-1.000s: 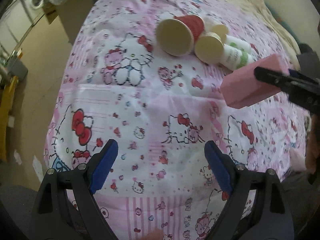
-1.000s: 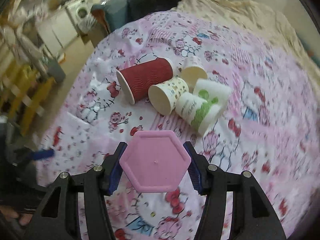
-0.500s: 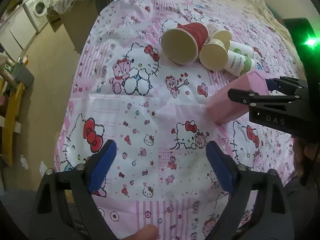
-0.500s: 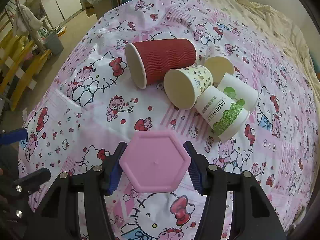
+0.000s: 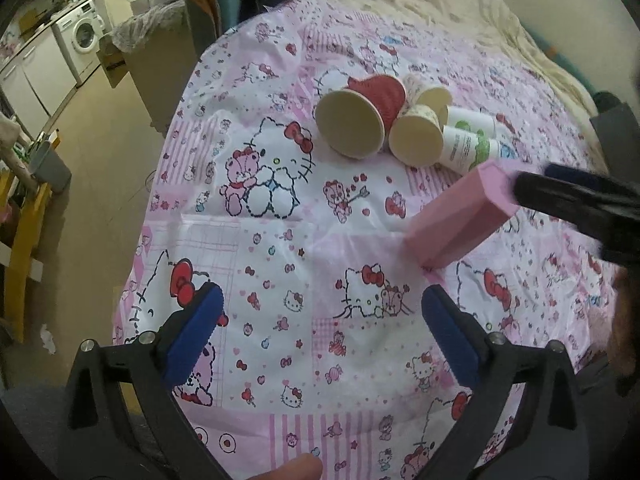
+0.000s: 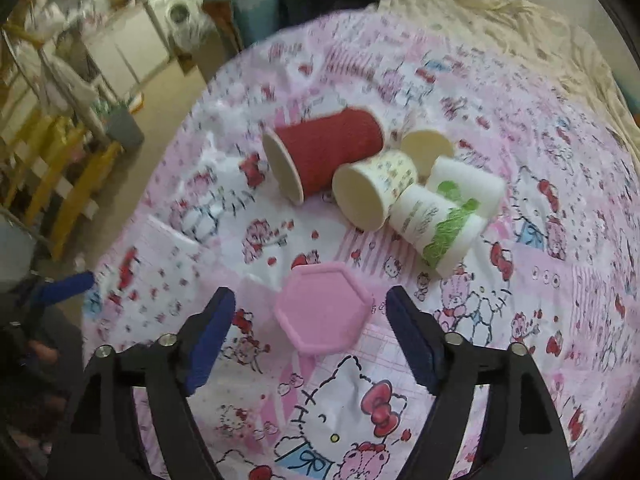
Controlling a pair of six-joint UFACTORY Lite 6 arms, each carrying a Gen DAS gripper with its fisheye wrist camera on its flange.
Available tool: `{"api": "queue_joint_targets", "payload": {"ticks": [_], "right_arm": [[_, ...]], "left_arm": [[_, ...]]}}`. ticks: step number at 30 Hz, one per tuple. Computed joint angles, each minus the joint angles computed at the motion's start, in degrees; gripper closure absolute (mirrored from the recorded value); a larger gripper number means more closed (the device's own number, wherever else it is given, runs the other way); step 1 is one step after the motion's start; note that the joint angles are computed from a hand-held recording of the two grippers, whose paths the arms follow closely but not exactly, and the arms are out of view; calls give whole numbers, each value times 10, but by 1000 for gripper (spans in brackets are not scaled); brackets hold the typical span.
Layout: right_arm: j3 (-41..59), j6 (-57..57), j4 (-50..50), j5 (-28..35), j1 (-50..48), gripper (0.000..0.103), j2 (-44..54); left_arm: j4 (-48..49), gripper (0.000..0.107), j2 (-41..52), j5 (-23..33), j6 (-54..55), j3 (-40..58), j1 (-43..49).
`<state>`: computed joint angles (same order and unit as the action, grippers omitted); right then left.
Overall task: Flip cup upside down
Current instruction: 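Set the pink cup rim-down on the bed and open the right gripper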
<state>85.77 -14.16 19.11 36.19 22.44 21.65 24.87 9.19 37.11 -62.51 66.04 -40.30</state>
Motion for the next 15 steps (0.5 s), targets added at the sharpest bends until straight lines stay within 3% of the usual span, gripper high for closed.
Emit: {"api": "queue_joint_targets", "payload": {"ticks": [6, 11, 15], "right_arm": [[-248, -39, 106, -109, -48, 2, -229], [-368, 116, -34, -176, -25, 2, -344], [-439, 116, 4, -215, -33, 2, -415]], "left_arm": [[90, 9, -46, -15, -103, -24, -25], [218, 8, -75, 27, -216, -30, -81], [295, 5, -83, 76, -286, -34, -130]]}}
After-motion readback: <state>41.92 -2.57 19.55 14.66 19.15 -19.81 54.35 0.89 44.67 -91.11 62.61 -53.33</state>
